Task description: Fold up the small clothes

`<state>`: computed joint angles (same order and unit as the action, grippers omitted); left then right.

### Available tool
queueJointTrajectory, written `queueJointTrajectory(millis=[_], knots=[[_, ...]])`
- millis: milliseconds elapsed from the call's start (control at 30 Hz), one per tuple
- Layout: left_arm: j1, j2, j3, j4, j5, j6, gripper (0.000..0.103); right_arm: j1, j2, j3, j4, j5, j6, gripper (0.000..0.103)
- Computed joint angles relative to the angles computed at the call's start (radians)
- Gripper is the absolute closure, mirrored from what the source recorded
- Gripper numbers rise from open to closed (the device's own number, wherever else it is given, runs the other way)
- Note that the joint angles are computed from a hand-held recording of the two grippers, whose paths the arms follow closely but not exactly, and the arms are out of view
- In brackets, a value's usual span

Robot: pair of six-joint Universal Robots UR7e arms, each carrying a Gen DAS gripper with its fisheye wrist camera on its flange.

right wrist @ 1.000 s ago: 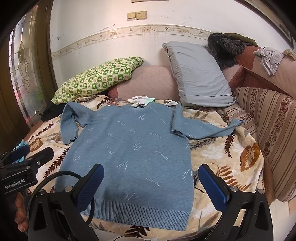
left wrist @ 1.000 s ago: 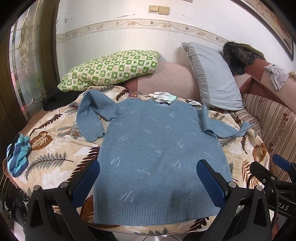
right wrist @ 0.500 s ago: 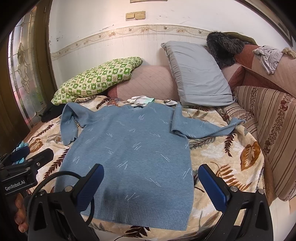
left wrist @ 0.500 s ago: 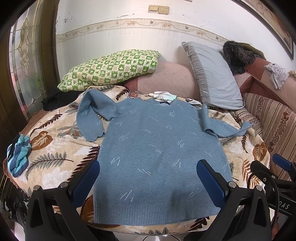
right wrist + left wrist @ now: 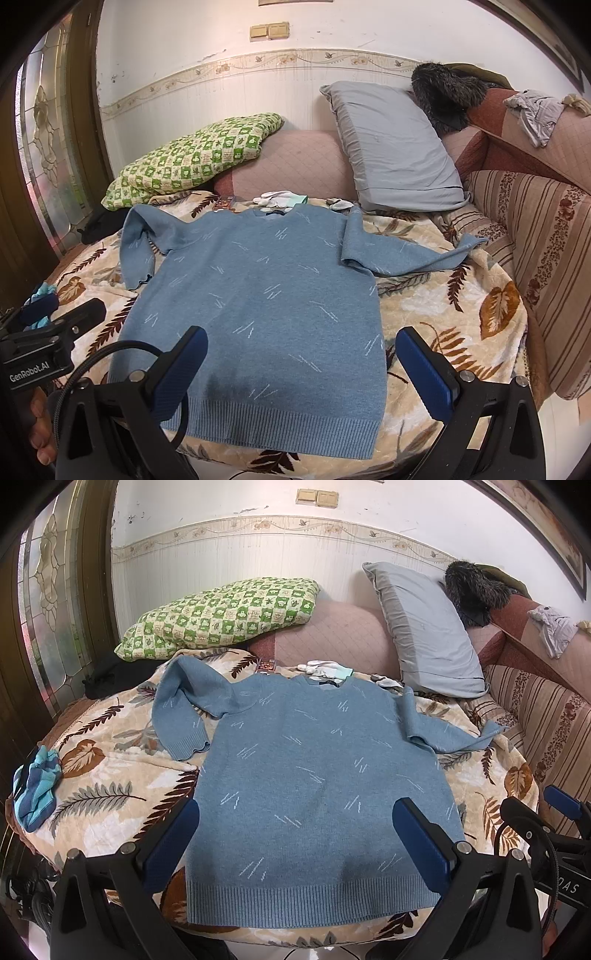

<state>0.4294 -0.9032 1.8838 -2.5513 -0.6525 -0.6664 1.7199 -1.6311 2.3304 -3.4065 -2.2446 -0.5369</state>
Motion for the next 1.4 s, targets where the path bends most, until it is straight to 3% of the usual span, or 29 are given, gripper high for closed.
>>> queueJointTrajectory(millis=[333, 400, 500, 600, 667, 767, 867, 1033, 1100, 1167, 1267, 1400], knots=[[0.0, 0.003, -0.002, -0.001, -0.001, -0.002, 0.0, 0.001, 0.002, 0.0, -0.005, -0.003, -0.001, 0.0], [0.012, -0.003, 0.001, -0.006, -0.03, -0.007, 0.0, -0.001, 0.001, 0.001, -0.006, 0.002, -0.001, 0.0], [0.084, -0.028, 0.003, 0.017, -0.158, -0.098, 0.0, -0.009, -0.007, 0.001, 0.009, 0.019, 0.023, 0.0], [0.159, -0.045, 0.017, 0.029, -0.221, -0.183, 0.0, -0.06, -0.049, -0.001, 0.093, 0.095, 0.083, 0.0], [0.21, -0.053, 0.023, -0.016, -0.254, -0.183, 0.0, -0.095, -0.058, -0.012, 0.132, 0.122, 0.103, 0.0], [0.271, -0.052, 0.007, -0.081, -0.247, -0.18, 0.0, -0.159, -0.064, -0.039, 0.174, 0.162, 0.129, 0.0], [0.386, -0.022, -0.064, -0.17, -0.298, -0.184, 0.0, -0.234, -0.073, -0.074, 0.228, 0.215, 0.176, 0.0], [0.556, 0.051, -0.251, -0.161, -0.402, -0.232, 0.0, -0.325, -0.064, -0.145, 0.287, 0.261, 0.211, 0.0], [0.593, 0.099, -0.367, -0.117, -0.362, -0.216, 0.0, -0.344, -0.038, -0.177, 0.292, 0.251, 0.206, 0.0], [0.601, 0.15, -0.479, -0.035, -0.267, -0.154, 0.0, -0.362, -0.012, -0.212, 0.303, 0.242, 0.199, 0.0], [0.601, 0.243, -0.642, 0.108, -0.134, 0.026, 0.0, -0.384, 0.021, -0.25, 0.294, 0.244, 0.188, 0.0], [0.603, 0.292, -0.677, 0.046, -0.02, 0.245, 0.0, -0.405, 0.063, -0.296, 0.284, 0.248, 0.189, 0.0]])
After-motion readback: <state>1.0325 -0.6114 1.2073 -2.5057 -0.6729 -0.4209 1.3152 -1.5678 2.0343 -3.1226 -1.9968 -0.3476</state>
